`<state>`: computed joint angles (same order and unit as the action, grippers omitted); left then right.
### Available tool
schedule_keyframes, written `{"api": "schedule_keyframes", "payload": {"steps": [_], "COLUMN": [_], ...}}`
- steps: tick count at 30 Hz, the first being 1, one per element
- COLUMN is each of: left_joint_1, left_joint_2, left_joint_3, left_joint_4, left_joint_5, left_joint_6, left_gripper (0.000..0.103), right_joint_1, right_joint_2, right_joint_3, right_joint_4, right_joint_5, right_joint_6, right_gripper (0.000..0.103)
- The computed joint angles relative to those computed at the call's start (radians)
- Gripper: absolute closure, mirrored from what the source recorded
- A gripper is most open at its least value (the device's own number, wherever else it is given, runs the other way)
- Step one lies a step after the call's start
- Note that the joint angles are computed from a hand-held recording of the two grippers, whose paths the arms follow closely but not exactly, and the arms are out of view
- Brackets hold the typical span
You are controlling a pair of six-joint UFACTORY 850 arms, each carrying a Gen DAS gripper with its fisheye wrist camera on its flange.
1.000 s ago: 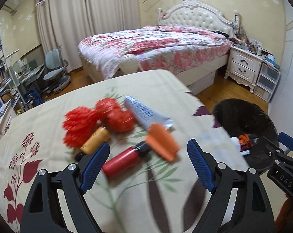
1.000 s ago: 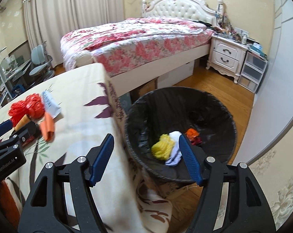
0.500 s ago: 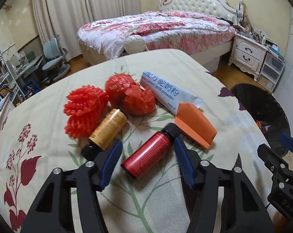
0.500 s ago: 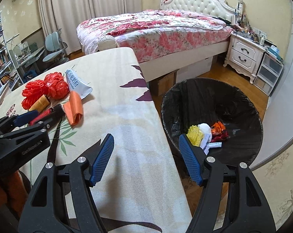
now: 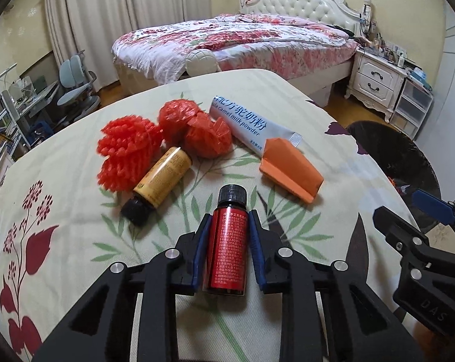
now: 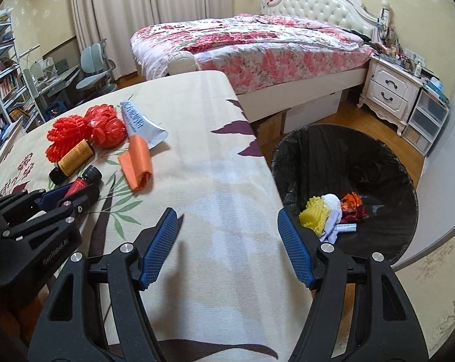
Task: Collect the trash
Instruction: 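Grasp the red bottle with the left gripper while the right gripper grasps the orange packet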
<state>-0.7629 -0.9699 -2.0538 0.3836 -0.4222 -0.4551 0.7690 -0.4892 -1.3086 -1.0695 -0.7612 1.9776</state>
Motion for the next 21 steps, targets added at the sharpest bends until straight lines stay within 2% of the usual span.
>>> {"api": "schedule_keyframes", "payload": {"steps": [12, 21], "left_joint_1": [0.039, 0.088], "left_joint_2": [0.13, 0.146], "left_joint_3": [0.215, 0.24], "left_joint_4": [0.172, 0.287], "left_joint_5": [0.048, 0.014], "left_joint_6": [-0.235, -0.405], "left_gripper": [0.076, 0.076], "right_joint_1": [-0.01, -0.031], "right_joint_2": [-0.094, -0.179], "right_joint_3": [-0.144, -0.275], "right_joint_4": [0.043, 0.112], "right_joint_5": [0.048, 0.04], "right_joint_6": [-0.165, -0.301], "right_gripper": [0.036, 0.04]}}
